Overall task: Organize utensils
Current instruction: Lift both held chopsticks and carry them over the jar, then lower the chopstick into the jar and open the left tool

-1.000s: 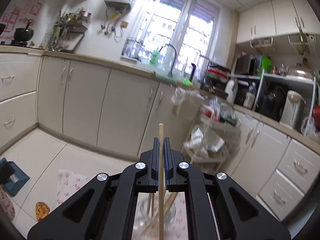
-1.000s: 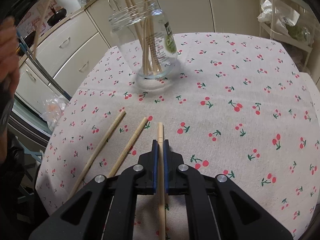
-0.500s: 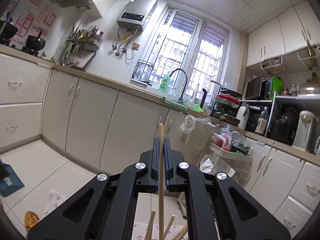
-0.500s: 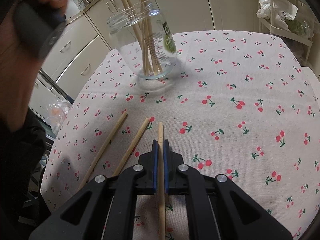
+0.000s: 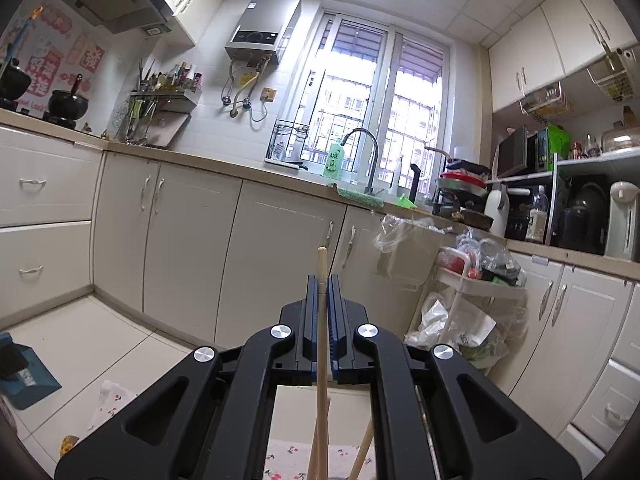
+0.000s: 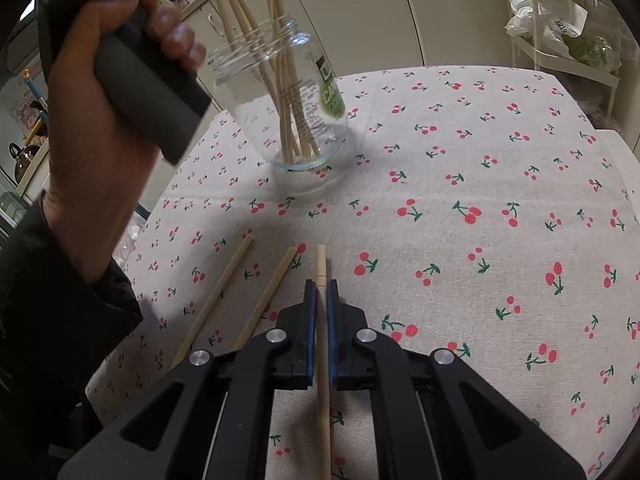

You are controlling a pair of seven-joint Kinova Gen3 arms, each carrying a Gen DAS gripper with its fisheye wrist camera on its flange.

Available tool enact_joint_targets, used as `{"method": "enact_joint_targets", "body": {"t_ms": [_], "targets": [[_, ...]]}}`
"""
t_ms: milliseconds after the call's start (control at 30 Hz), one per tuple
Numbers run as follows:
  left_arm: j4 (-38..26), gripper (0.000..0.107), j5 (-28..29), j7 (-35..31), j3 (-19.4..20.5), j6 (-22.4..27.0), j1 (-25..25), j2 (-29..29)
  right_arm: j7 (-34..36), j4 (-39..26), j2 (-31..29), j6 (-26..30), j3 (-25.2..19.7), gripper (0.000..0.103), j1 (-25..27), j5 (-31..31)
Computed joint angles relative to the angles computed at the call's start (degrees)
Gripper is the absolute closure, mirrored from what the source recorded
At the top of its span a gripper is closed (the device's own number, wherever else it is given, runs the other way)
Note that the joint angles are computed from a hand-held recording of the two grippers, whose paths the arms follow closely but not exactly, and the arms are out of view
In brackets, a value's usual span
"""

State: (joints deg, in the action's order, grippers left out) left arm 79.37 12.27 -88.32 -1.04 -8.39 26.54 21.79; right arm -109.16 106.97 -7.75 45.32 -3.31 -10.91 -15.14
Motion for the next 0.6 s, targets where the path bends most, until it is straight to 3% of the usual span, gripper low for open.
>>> {"method": "enact_joint_targets", "body": {"t_ms": [400,600], "targets": [[5.03,0.103,-6.63,-0.48,6.1,3.02,-4.57,-2.44,0.81,1.62,-1.76,-2.2,1.52,0.097,0.82,-3.12],[6.93,0.103,-8.61,-0.69,6.37,4.92,-5.44,-4.19,1.63,2.12,-1.92,-3.11,2.18,0.097,0.94,-4.85]]}}
